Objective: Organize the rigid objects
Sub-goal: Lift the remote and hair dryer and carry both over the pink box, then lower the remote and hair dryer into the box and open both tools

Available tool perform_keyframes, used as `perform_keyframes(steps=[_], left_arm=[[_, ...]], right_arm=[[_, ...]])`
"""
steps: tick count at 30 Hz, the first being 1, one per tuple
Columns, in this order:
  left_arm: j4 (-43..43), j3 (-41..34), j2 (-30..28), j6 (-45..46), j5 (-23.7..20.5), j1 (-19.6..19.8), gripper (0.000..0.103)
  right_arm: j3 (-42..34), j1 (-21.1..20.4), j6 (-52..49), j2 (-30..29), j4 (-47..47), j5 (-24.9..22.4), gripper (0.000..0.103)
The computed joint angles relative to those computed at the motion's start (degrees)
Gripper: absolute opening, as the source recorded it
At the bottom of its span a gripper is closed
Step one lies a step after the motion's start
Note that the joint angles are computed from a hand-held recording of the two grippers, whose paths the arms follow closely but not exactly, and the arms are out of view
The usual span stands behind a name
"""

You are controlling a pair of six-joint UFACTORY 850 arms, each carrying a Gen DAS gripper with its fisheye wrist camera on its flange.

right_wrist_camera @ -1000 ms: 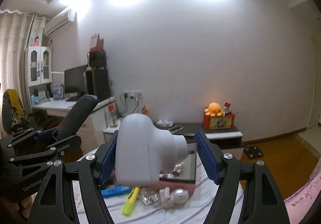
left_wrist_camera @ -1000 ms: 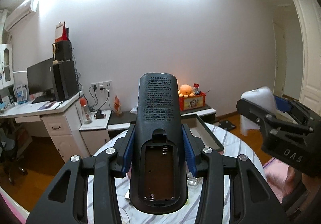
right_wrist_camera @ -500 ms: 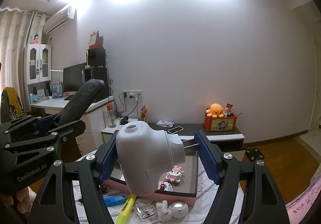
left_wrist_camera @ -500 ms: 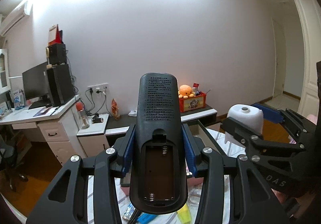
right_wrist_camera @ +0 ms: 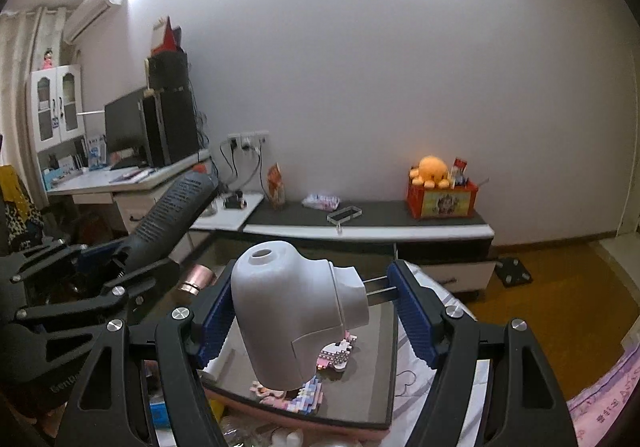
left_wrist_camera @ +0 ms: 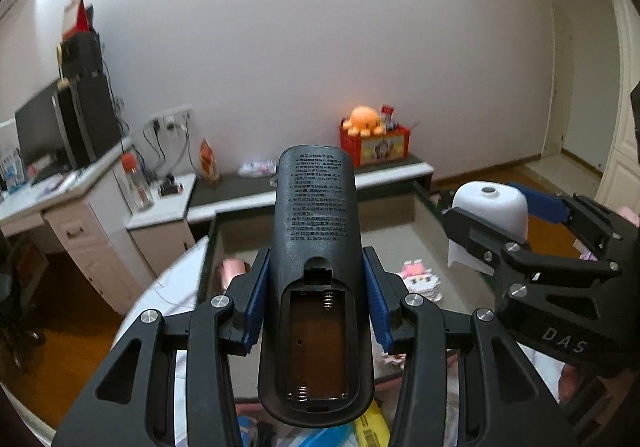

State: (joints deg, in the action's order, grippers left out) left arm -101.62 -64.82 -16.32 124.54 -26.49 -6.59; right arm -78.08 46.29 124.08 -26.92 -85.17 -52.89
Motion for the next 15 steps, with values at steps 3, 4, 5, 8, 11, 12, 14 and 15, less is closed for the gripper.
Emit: perform_keyframes(steps=[3, 4, 5, 8, 11, 12, 14, 15], left_arm=[[2.4, -2.2, -3.3, -2.9, 1.7, -0.9, 0.044], [3.2, -2.6, -4.1, -3.7, 2.4, -1.2, 0.044], [3.2, -2.8, -4.6, -3.6, 3.3, -1.5, 0.044], [5.6, -3.8, -6.5, -5.8, 4.6, -2.0, 0.045], [5.0, -3.2, -6.5, -5.3, 4.5, -2.0, 0.045], [6.6, -3.4, -6.7, -7.2, 4.0, -1.8, 0.045], [7.4, -3.6, -6.9, -8.4, 3.5, -1.4, 0.046], [6.1, -3.2, -6.8, -6.9, 4.3, -1.6, 0.047]], right_arm=[[-0.7, -1.7, -1.7, -1.1, 1.7, 2.6, 0.074], [-1.1, -2.2, -2.7, -1.7, 3.0, 3.5, 0.074], [-0.9, -2.6, -2.6, -2.0, 3.2, 4.0, 0.074], [-1.7, -3.6, -4.1, -3.3, 5.5, 5.0, 0.074], [-2.7, -4.3, -5.2, -4.5, 7.3, 5.9, 0.074], [-2.9, -4.6, -5.7, -4.9, 7.9, 6.3, 0.074], [-2.9, -4.9, -6.1, -5.0, 8.9, 7.1, 0.074], [-2.9, -4.9, -5.9, -5.0, 9.0, 6.9, 0.074]])
